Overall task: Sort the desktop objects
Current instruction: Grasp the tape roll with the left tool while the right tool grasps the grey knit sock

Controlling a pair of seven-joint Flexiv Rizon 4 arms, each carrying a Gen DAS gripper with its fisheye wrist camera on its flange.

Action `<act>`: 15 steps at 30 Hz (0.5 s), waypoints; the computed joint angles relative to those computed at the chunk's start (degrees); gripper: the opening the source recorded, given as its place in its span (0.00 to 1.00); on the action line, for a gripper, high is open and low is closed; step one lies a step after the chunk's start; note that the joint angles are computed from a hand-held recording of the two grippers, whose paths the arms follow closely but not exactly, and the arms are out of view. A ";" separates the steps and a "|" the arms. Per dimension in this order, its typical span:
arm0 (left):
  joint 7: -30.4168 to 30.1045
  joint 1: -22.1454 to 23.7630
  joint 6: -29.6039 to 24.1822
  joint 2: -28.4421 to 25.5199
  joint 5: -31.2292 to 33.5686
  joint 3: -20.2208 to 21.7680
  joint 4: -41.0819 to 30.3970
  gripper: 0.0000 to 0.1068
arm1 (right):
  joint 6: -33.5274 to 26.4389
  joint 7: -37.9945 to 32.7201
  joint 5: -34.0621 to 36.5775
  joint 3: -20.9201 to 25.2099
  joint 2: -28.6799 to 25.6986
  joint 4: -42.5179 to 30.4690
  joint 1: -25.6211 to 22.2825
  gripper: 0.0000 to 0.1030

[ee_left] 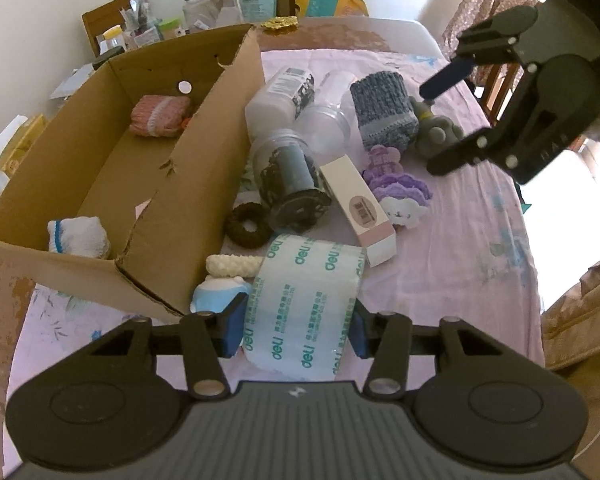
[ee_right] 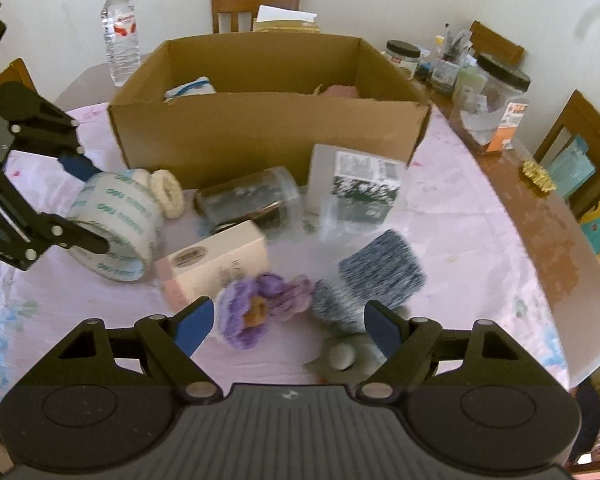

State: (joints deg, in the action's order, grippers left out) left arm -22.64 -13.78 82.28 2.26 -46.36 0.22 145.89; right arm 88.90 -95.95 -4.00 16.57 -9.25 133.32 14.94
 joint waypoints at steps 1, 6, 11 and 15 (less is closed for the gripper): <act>0.18 -0.10 0.01 -0.04 -0.52 -0.02 -0.03 0.46 | 0.75 0.95 -1.90 -1.76 0.03 0.43 0.98 0.83; -0.63 0.02 -0.07 -0.08 -0.59 -0.07 -0.13 0.46 | 5.11 5.52 -15.90 -12.99 -0.40 3.00 6.92 0.83; -1.52 0.25 -0.20 -0.09 0.09 -0.04 -0.21 0.46 | 7.19 4.21 -24.19 -18.51 -2.11 2.98 8.84 0.83; -3.15 0.72 -0.83 -0.03 1.29 0.09 -0.41 0.46 | 6.48 0.84 -23.77 -15.04 -4.23 1.38 5.45 0.83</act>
State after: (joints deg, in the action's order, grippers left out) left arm -25.79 -13.06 81.45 2.23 -45.07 0.31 145.48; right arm 95.39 -95.11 -27.77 1.53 -13.48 134.69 20.39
